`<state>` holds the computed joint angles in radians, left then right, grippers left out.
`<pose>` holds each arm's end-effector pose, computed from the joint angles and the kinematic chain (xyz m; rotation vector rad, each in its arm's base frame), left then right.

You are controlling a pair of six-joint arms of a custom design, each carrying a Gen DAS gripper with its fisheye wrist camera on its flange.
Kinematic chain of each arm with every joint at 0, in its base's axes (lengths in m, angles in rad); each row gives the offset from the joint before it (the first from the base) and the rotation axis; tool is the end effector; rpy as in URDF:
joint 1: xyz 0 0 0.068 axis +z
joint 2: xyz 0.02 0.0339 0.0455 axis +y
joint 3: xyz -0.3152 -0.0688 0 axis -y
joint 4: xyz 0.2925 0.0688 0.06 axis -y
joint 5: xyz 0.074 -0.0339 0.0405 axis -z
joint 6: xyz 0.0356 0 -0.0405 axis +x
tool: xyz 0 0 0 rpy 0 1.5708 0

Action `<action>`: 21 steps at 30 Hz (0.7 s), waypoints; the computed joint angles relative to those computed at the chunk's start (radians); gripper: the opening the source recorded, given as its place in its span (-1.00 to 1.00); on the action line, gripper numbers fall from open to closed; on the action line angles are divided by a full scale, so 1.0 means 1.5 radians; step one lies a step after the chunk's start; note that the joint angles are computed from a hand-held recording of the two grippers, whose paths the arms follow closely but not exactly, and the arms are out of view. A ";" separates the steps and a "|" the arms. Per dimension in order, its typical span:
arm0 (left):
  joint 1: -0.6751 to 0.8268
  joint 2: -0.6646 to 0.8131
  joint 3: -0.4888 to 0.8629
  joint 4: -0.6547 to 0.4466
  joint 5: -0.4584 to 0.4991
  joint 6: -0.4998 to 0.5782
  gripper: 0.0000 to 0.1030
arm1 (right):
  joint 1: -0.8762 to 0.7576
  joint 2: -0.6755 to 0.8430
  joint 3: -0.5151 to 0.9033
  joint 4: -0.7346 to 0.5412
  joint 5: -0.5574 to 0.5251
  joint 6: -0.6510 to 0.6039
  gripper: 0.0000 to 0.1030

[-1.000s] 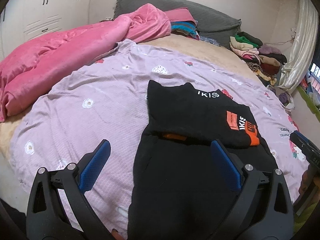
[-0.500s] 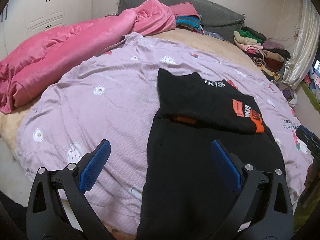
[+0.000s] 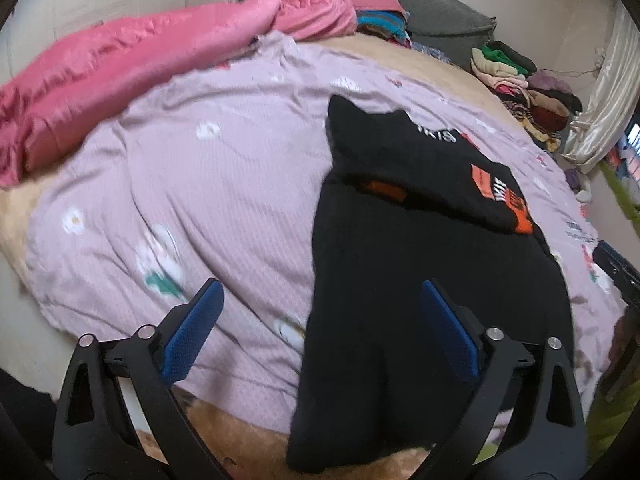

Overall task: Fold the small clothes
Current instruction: 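Move the left tool to the black shirt hem and grasp it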

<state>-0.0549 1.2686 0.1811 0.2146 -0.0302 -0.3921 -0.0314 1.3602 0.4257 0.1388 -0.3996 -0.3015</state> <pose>0.1854 -0.0091 0.0993 -0.4244 2.4128 -0.1615 0.2512 0.0060 0.1458 -0.4981 2.2536 0.3038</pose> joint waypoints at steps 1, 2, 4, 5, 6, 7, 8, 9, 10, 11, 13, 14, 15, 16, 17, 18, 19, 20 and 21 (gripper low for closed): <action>0.009 0.008 -0.004 0.008 0.017 -0.001 0.67 | 0.000 -0.001 -0.002 -0.001 0.001 -0.003 0.71; 0.014 0.020 -0.010 0.019 0.027 -0.001 0.61 | -0.001 -0.002 -0.004 -0.001 0.001 -0.006 0.71; 0.016 0.038 -0.019 0.038 0.037 -0.005 0.52 | -0.005 -0.002 -0.007 -0.002 0.000 -0.010 0.71; 0.021 0.045 -0.023 0.048 0.050 -0.006 0.42 | -0.007 -0.001 -0.009 -0.003 0.000 -0.013 0.71; 0.022 0.051 -0.025 0.053 0.060 -0.007 0.31 | -0.008 0.001 -0.010 -0.003 0.000 -0.015 0.71; 0.021 0.058 -0.027 0.062 0.065 -0.009 0.27 | -0.009 0.002 -0.012 -0.003 0.000 -0.017 0.71; 0.017 0.069 -0.029 0.068 0.065 -0.010 0.19 | -0.010 0.004 -0.014 -0.002 0.000 -0.018 0.71; 0.012 0.083 -0.030 0.078 0.064 -0.012 0.08 | -0.012 0.004 -0.015 -0.002 0.000 -0.020 0.71; 0.011 0.098 -0.031 0.089 0.070 -0.013 0.04 | -0.015 0.006 -0.017 -0.004 -0.002 -0.025 0.71; 0.009 0.114 -0.035 0.102 0.076 -0.016 -0.02 | -0.016 0.006 -0.019 -0.005 -0.002 -0.027 0.71; -0.001 0.146 -0.039 0.131 0.083 -0.018 -0.04 | -0.020 0.009 -0.023 -0.006 -0.002 -0.033 0.71; -0.005 0.165 -0.042 0.151 0.091 -0.022 -0.04 | -0.024 0.010 -0.025 -0.007 -0.003 -0.037 0.71; -0.005 0.181 -0.042 0.162 0.098 -0.025 -0.04 | -0.026 0.012 -0.027 -0.007 -0.002 -0.040 0.71; -0.003 0.201 -0.041 0.176 0.104 -0.028 -0.04 | -0.030 0.015 -0.029 -0.007 -0.002 -0.044 0.71; -0.001 0.215 -0.042 0.188 0.108 -0.031 -0.08 | -0.036 0.018 -0.031 -0.009 -0.004 -0.049 0.71; 0.005 0.228 -0.044 0.203 0.116 -0.033 -0.14 | -0.043 0.020 -0.033 -0.012 -0.006 -0.055 0.71; 0.012 0.234 -0.044 0.209 0.125 -0.034 -0.16 | -0.047 0.021 -0.033 -0.016 -0.007 -0.060 0.71; 0.016 0.236 -0.047 0.215 0.131 -0.034 -0.25 | -0.051 0.023 -0.035 -0.019 -0.007 -0.065 0.71; 0.022 0.236 -0.050 0.219 0.135 -0.033 -0.35 | -0.055 0.025 -0.036 -0.021 -0.008 -0.070 0.71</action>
<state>-0.0223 1.6218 0.1063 0.5428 0.1717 -0.4418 -0.1143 1.3984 0.3718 0.1069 -0.4109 -0.4061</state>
